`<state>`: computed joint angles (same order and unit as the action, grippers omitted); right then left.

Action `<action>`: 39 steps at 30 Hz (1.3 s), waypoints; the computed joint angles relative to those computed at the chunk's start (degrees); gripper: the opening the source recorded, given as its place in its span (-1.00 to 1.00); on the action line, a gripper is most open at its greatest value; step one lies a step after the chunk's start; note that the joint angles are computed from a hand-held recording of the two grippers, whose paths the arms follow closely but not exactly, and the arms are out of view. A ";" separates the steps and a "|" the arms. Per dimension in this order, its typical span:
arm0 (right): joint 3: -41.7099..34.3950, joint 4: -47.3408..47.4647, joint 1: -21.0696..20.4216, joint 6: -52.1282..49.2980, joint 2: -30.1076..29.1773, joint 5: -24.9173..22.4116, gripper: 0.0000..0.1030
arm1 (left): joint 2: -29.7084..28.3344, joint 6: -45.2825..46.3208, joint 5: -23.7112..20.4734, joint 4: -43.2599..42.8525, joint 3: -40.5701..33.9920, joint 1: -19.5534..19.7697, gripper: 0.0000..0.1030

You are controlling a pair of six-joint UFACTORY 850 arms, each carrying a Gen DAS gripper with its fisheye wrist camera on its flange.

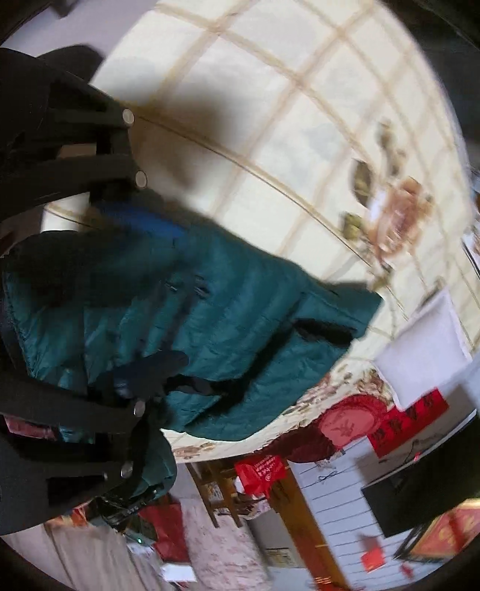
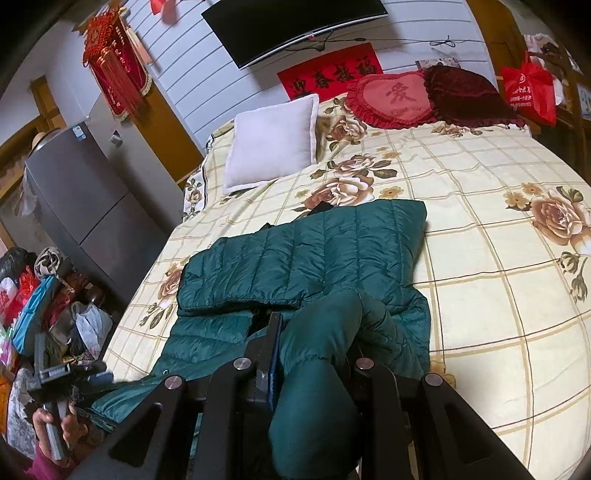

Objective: Fold large clothes

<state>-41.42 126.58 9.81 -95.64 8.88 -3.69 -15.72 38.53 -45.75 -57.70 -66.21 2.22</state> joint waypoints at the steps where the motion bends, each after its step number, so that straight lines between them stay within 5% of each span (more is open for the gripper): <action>1: 0.08 -0.58 -0.03 0.63 0.06 -0.15 -0.62 | 0.05 -0.69 -0.26 0.54 0.47 0.25 0.25; 12: 0.02 1.43 0.77 -1.51 -0.03 0.78 -0.62 | 1.59 -1.28 -4.36 0.91 6.31 2.55 0.27; 18: 0.23 -12.84 0.51 12.72 0.48 0.55 -0.62 | 0.91 -0.47 -6.01 2.59 6.31 0.37 0.16; 22: 0.30 -19.85 0.44 19.72 0.67 0.64 -0.62 | 3.21 3.18 -2.32 1.72 6.44 -1.33 -0.42; 24: 0.26 -24.08 0.14 24.08 0.74 0.54 -0.62 | 3.88 4.46 -1.00 0.72 5.83 -1.72 -0.51; 39: -4.20 -35.20 -3.81 37.42 -3.03 0.30 -0.63 | -2.20 4.79 9.24 -3.77 -9.39 -6.57 -0.58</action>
<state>-45.62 91.38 5.99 -58.22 5.85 -3.40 -17.92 43.32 -36.52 -61.47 -75.60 -4.34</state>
